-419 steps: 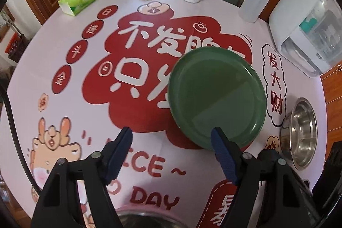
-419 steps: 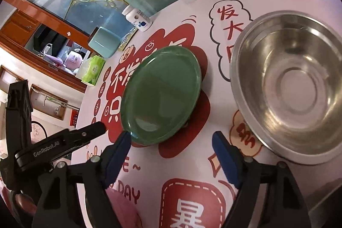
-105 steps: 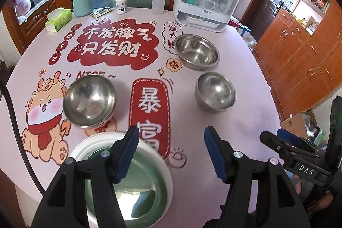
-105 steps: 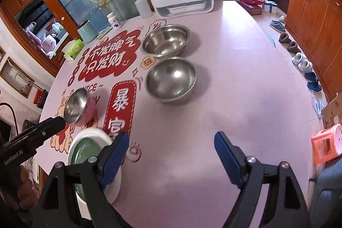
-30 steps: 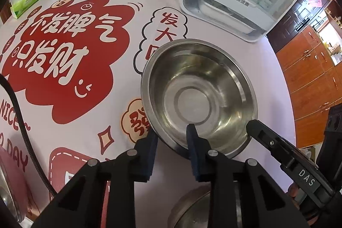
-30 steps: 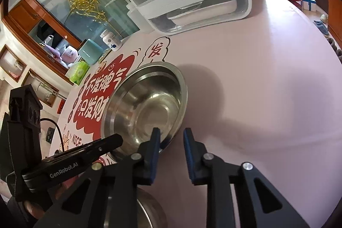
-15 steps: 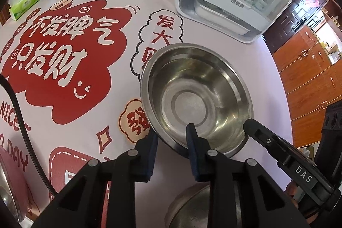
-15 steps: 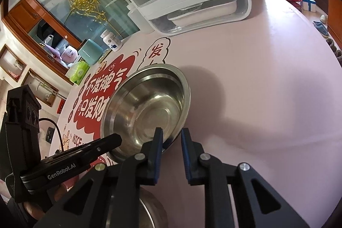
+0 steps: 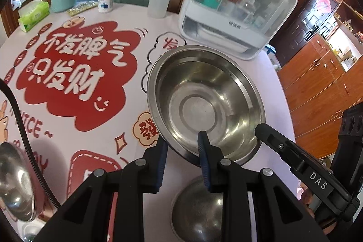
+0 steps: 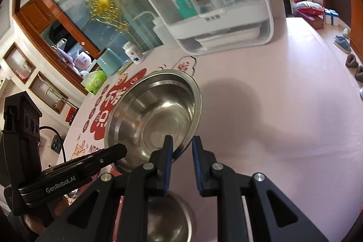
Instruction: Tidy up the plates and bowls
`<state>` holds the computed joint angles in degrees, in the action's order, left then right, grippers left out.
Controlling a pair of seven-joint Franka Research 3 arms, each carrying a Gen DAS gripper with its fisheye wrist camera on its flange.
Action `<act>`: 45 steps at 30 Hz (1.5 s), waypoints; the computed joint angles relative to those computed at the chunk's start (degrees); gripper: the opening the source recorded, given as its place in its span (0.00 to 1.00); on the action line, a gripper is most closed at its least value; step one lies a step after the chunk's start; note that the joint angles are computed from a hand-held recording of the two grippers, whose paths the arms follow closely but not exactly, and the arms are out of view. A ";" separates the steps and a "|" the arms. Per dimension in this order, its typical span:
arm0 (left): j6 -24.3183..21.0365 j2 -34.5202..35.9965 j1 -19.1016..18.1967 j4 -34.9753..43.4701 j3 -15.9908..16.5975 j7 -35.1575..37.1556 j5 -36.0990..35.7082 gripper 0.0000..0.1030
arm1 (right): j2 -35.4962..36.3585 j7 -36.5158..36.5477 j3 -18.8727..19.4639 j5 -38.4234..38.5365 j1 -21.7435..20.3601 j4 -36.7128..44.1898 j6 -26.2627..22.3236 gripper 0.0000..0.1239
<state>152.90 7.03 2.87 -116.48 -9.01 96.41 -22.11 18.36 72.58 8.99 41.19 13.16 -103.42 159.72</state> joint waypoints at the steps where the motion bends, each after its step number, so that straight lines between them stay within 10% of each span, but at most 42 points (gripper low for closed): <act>1: 0.29 -1.22 0.10 -0.97 0.01 0.16 -0.32 0.24 | -0.73 -0.43 0.25 0.23 0.04 -0.45 0.25 0.14; 25: 3.73 -34.94 -3.30 -28.08 12.83 -7.89 5.90 0.25 | -12.86 -12.05 2.05 7.13 9.13 -7.80 0.68 0.14; 45: -5.52 -55.45 7.67 -40.36 21.63 -12.43 17.94 0.25 | -11.68 -8.62 5.03 2.02 18.49 -6.05 -1.49 0.14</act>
